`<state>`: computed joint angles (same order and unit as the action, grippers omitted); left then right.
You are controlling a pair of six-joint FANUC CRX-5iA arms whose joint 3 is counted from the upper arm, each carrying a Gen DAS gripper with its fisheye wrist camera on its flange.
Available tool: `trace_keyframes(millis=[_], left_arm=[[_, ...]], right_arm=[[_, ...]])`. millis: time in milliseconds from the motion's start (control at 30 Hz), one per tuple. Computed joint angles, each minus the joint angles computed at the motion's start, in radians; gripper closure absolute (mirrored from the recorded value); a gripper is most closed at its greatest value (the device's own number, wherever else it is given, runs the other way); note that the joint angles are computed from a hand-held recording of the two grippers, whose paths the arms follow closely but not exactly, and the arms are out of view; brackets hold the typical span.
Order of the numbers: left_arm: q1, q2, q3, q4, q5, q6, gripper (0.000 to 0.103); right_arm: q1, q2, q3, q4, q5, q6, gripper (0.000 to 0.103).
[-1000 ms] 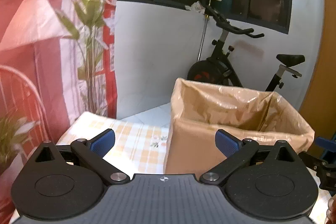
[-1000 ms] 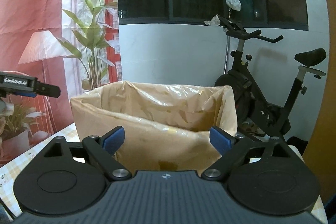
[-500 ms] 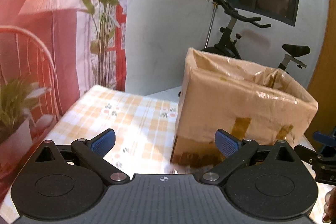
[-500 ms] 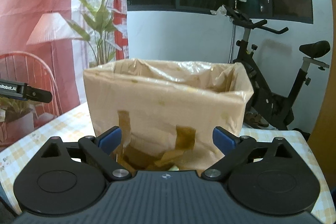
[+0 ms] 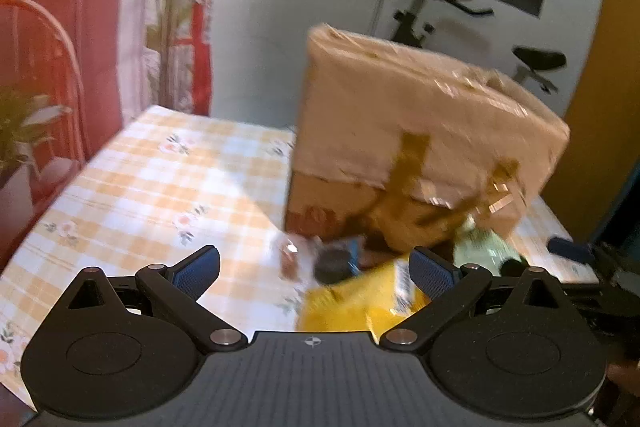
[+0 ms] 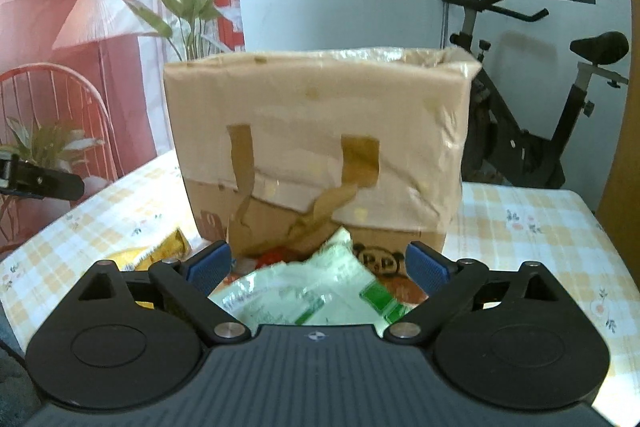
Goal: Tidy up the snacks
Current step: 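Grasp the yellow bag with the left tool while the right tool grasps the pale green pastry bag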
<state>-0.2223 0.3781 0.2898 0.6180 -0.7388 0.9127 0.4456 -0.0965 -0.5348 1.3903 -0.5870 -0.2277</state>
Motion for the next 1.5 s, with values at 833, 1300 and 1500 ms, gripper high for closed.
trace_keyframes(millis=[833,1300,1500], left_arm=[[-0.085,-0.007,0.009,-0.295,-0.051,-0.009,0.001],[-0.049,0.000,-0.015,-0.210,0.003,0.048,0.032],[-0.029,-0.010,-0.064,-0.094,0.050,0.008,0.034]], right_arm=[[0.018,-0.045,-0.098,0.008,-0.046,-0.023,0.007],[0.012,-0.046,-0.100,0.017,-0.008,0.009,0.007],[0.049,-0.012,-0.063,-0.049,-0.015,0.218,0.004]])
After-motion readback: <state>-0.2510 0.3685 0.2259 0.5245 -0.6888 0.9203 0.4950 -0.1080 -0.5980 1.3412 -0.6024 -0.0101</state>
